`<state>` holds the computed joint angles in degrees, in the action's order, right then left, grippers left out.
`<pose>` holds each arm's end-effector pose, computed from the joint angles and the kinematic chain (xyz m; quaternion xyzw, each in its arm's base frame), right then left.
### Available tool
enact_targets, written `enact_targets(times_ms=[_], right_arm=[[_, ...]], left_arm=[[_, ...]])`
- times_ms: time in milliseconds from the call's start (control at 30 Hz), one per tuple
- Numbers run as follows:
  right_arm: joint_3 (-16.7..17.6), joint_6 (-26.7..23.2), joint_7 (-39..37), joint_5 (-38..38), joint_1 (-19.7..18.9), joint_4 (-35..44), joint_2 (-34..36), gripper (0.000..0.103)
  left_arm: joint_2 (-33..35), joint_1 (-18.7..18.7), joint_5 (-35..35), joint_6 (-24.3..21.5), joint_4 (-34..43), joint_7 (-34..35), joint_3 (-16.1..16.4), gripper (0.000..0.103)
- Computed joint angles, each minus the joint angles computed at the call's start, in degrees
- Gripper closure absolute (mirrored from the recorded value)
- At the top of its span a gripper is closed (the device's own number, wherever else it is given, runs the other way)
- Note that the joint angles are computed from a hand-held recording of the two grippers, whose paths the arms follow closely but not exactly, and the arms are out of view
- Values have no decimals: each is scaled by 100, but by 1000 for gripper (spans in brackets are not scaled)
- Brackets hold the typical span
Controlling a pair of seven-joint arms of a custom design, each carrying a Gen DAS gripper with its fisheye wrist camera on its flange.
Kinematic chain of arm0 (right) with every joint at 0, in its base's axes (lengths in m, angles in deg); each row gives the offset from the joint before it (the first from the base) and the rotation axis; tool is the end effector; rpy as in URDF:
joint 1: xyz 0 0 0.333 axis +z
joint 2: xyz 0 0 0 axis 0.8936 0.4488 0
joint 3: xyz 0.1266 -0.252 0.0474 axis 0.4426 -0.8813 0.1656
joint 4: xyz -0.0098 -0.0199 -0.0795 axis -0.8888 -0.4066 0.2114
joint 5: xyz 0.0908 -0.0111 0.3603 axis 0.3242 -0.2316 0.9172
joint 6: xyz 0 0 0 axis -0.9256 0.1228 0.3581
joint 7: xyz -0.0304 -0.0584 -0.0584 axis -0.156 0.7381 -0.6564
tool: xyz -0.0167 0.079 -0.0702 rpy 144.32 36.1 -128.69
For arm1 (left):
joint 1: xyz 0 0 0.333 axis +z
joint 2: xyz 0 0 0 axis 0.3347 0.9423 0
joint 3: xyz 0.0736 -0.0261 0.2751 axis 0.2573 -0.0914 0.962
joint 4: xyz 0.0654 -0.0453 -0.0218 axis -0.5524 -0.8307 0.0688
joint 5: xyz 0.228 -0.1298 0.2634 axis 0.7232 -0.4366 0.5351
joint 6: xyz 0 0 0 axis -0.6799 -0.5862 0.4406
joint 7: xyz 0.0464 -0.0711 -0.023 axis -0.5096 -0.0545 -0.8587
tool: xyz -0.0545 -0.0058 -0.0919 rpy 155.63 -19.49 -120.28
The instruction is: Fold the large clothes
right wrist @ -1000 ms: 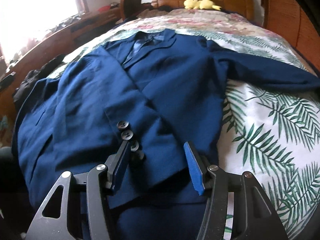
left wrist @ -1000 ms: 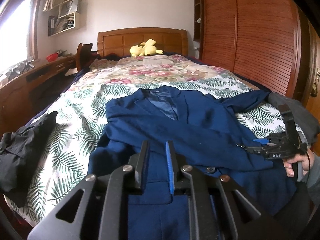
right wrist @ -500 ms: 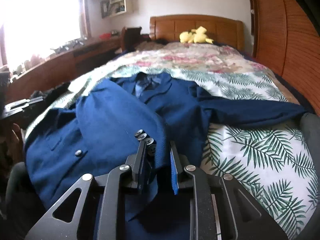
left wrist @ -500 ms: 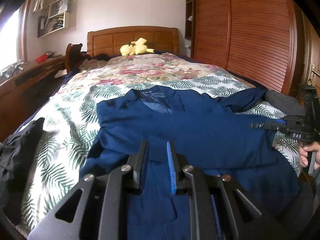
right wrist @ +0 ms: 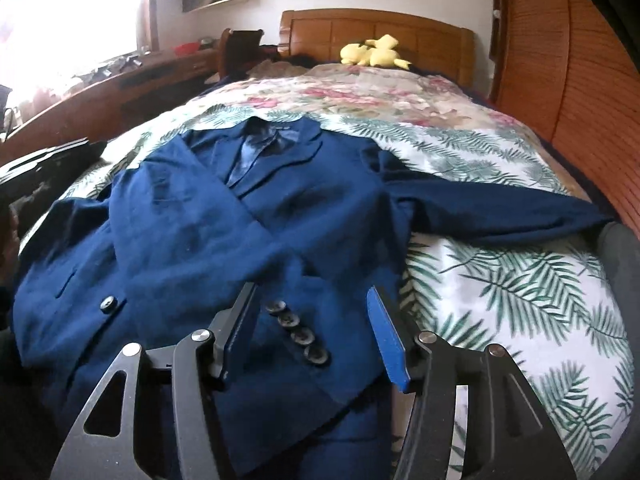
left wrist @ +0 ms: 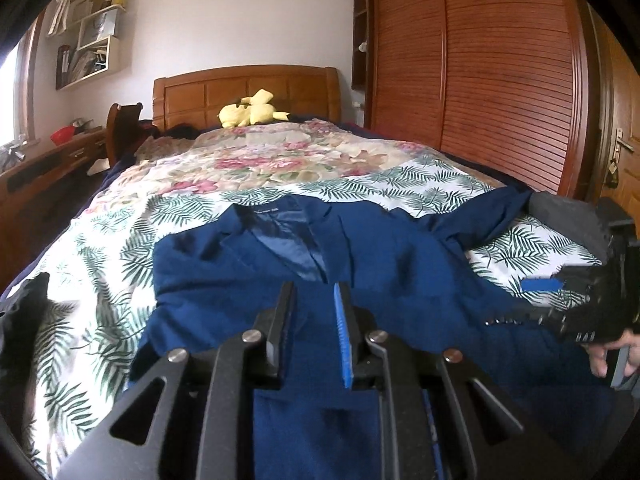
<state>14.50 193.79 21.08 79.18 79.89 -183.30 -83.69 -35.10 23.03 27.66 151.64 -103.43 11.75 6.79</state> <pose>0.5313 0.1456 0.4734 -0.8244 0.3987 -0.1692 0.3643 0.4590 -0.0406 0.5067 -0.6102 0.6047 -0.3799 0.3431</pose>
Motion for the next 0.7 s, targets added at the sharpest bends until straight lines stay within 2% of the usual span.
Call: enact_targets(times_ms=[100,167,300,467,600,667,700], right_arm=[[51,-16,324,-433,-26,67,242,46],[82,-105,542,-663,-70,130,409,46],[182,3,563,-699,-137,111,484,46],[208,136,619,-677,-162,21,381,46],[141,234,368,-393,-152,-26,198,46],[73,284,359,-369,-175,74,210,46],[37,312,469,-441,-209,178,271,46]], left_arm=[[187,177,-11,112,73,-69,-206,87],[284,419,-12,197,90,-97,-467,87],[471,463,-19,395,58,-26,-559,87],[626,-441,176,653,-20,-70,357,87],[670,-630,273,825,-70,-202,592,87],[673,-825,472,929,-108,-355,841,87],[673,-818,515,964,-121,-390,848,87]])
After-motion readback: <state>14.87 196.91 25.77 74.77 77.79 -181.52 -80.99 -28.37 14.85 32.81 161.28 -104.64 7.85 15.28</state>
